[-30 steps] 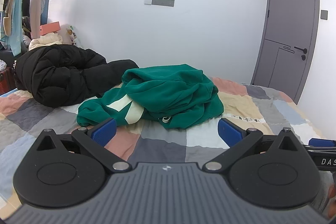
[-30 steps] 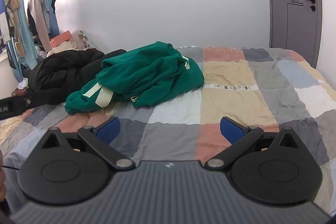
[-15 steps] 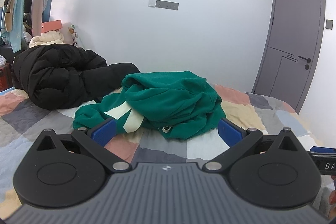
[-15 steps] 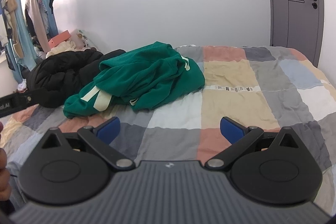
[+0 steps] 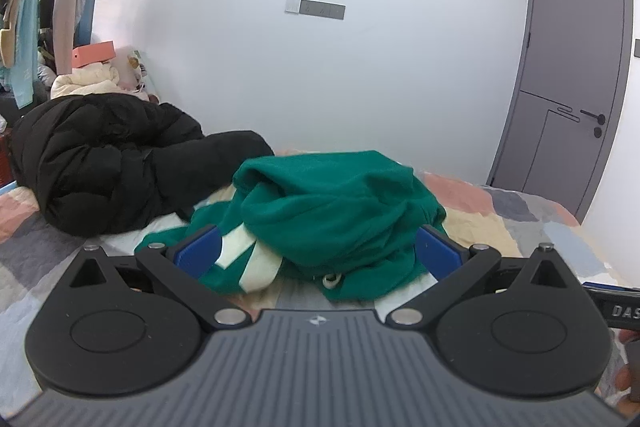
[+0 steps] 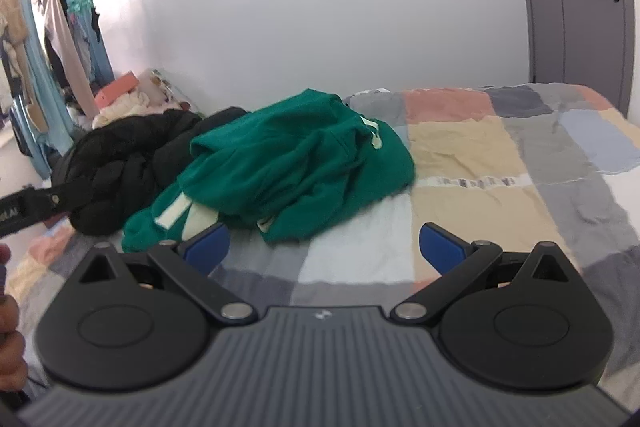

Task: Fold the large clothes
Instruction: 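Reach both grippers into the green hoodie pile and close on the fabric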

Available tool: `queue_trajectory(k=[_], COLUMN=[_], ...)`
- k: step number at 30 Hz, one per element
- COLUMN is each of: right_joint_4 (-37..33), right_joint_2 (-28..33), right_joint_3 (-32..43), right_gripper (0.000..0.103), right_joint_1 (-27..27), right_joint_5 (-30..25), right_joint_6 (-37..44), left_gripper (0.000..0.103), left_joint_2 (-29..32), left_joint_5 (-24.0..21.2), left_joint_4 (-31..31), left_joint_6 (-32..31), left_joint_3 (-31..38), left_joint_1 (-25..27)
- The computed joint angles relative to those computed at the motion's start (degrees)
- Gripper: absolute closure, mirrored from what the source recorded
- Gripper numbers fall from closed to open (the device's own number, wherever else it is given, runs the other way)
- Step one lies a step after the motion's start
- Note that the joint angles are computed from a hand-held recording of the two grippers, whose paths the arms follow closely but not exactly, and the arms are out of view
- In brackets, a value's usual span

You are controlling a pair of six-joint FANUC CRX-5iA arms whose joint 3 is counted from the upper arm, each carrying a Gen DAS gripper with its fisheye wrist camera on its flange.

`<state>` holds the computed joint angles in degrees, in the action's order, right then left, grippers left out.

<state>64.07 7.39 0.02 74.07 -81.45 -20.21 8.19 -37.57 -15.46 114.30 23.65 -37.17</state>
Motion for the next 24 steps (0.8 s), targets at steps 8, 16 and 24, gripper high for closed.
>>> queue_trajectory(k=[8,16,24], right_joint_4=[2.47,4.72,19.35], right_joint_2=[3.33,5.96,6.47], right_joint_3=[1.02,-1.98,-9.98], right_gripper=[0.0,0.0,0.01], right_joint_1=[-9.53,-19.42,-28.57], right_joint_5=[9.47,20.8,34.96], right_joint_6=[1.23,-6.87,-22.62], left_gripper=[0.0,0.0,0.002], left_joint_2=[12.38,23.65,31.25], left_joint_5=[1.03,6.56,11.0], left_joint_4=[4.06,12.42,9.77], left_joint_6=[0.6,-9.57,-3.54], left_joint_3=[11.24,16.77,20.32], left_joint_1=[2.85,5.82,7.71])
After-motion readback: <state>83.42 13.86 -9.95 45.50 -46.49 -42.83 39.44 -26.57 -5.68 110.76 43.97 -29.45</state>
